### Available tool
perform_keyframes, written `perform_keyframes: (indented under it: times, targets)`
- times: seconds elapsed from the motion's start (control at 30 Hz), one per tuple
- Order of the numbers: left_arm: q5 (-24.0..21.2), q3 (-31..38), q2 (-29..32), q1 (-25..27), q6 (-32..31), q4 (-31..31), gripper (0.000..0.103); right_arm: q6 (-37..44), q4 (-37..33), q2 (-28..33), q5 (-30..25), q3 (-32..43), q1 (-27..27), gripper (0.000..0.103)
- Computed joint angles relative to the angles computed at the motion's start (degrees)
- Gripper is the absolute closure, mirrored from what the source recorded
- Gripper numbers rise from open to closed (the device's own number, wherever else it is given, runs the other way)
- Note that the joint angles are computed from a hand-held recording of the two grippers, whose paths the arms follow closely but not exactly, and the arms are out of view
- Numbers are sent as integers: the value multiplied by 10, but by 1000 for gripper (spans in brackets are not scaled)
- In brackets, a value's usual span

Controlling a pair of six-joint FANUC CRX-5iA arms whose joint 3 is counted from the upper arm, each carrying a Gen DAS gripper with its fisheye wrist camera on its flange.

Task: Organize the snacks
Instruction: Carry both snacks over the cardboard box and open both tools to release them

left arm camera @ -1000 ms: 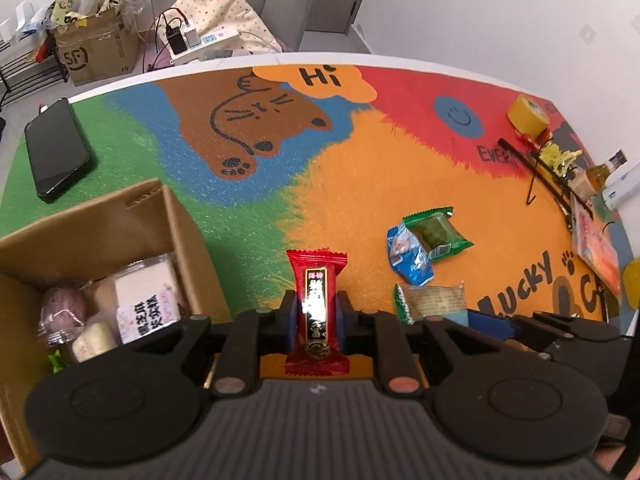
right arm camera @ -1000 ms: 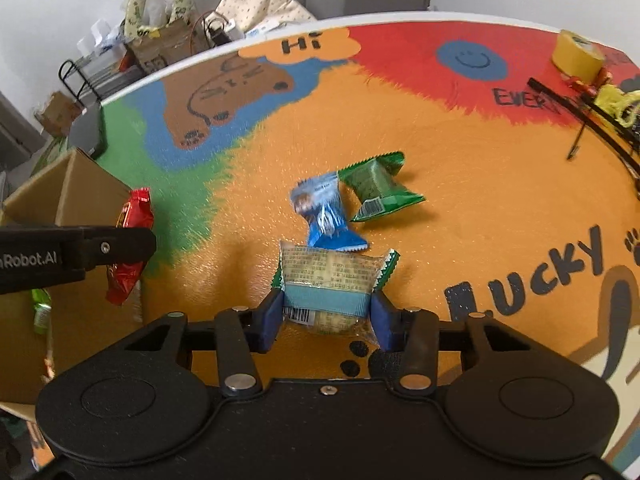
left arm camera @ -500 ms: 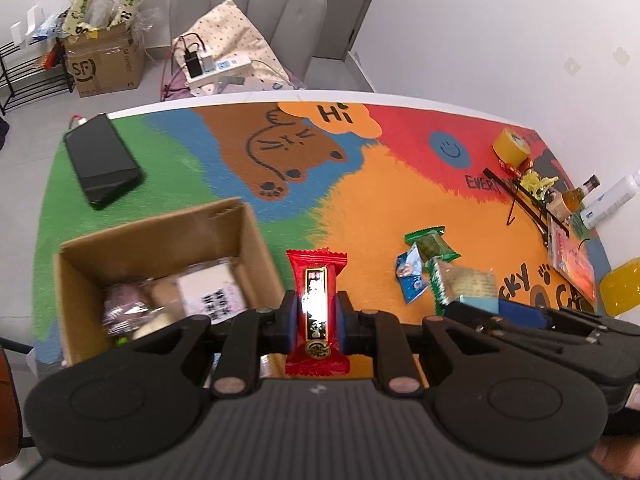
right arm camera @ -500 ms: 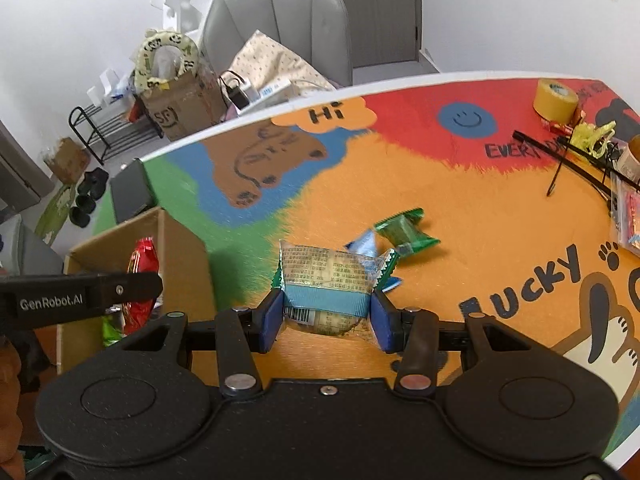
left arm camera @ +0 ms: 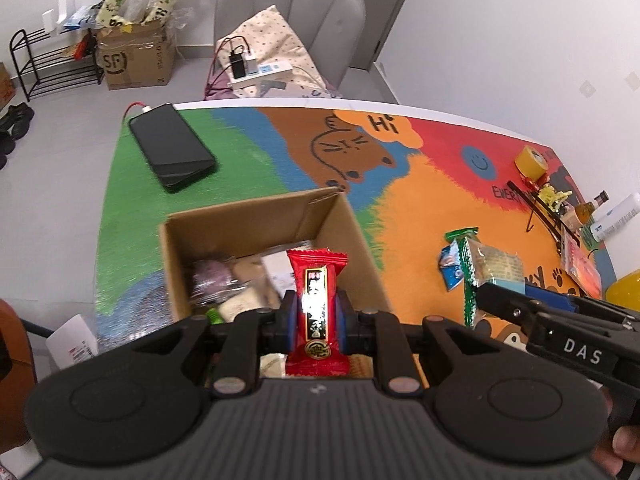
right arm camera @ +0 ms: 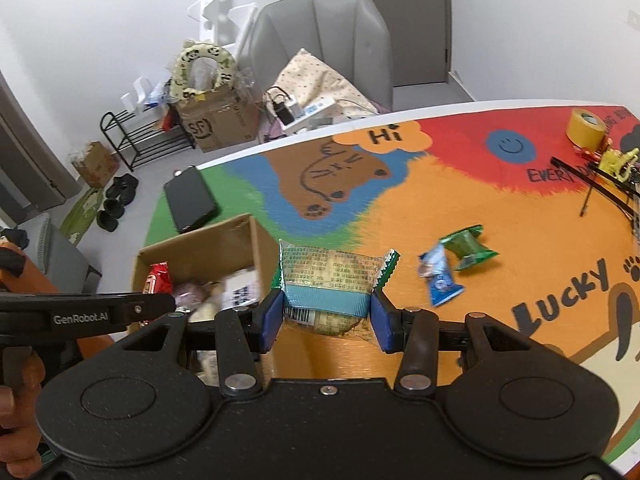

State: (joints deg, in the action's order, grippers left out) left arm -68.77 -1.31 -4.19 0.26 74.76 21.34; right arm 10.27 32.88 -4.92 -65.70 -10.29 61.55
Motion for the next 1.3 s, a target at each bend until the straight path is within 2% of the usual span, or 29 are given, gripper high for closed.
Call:
perform_keyframes:
  times: [0.27,0.43,0.53,0.6,0.7,1.03,1.1,1.3]
  targets:
    - [-25,-3,-5,27,-20,9,85,-4,8,19,9,17,12,59]
    - [-57,4,4,38,-23,5,84,-11,10,29,15,25,17,59]
    - [-77,11,11,46,-22,2,80,-15,9,36,15,30,21,59]
    - [-90,14,15,55,-25,6,73,-15,8,42,15,35,24,59]
    - [-86,14,9,66,-30,4,64,-13,6,49,14,42,26,59]
    - [-85,29,10,92,-46,7,49,20,-9,75,23,79,26,57]
    - [-83,31,9,95,-44,7,44,34,-18,79,23,89,24,50]
    - [-78,29,7,97,-35,8,30,33,-18,74,7,88,23,50]
